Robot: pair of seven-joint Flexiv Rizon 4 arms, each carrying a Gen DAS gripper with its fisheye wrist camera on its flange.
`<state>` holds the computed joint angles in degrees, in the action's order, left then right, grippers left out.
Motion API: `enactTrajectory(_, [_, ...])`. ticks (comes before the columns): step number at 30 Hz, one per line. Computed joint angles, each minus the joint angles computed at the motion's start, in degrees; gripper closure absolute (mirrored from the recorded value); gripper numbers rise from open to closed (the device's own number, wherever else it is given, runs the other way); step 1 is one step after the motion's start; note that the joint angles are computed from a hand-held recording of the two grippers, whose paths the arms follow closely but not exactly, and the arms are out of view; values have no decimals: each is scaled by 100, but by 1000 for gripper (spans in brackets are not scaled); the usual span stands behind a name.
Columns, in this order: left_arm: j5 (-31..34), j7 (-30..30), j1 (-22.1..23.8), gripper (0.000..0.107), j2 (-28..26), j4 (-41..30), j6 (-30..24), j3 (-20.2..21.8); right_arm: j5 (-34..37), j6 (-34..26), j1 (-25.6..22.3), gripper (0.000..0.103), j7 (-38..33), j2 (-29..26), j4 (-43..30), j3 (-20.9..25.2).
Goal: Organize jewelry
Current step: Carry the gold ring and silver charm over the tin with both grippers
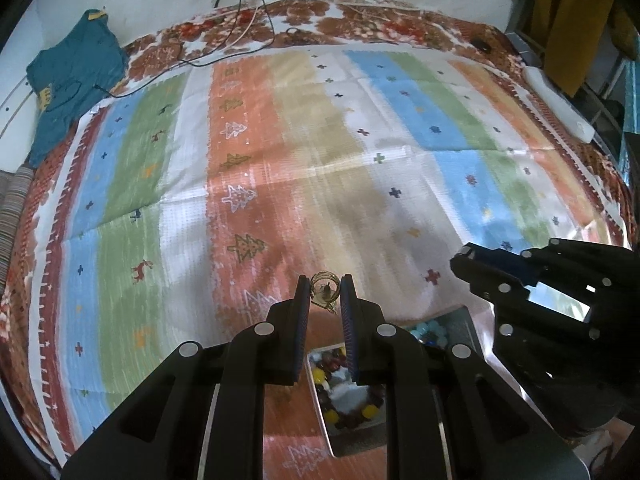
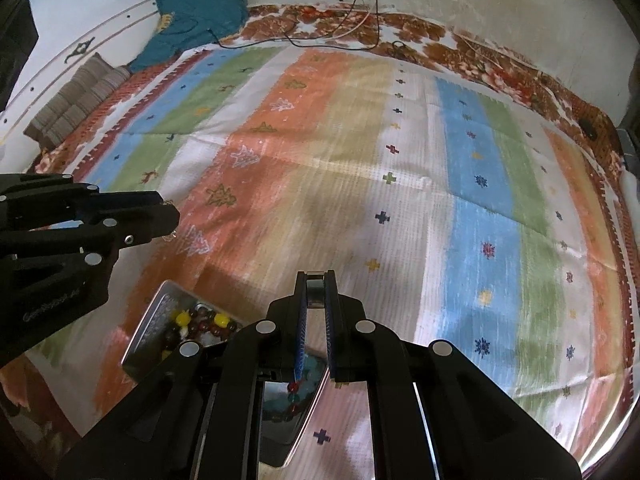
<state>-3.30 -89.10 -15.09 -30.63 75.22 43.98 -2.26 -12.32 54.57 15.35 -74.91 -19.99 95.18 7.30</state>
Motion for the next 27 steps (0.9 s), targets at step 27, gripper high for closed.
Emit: enactTrajectory(27, [-334,226,6,91,836,1296,701,-153,242,203,41,94,-94,667,820,201])
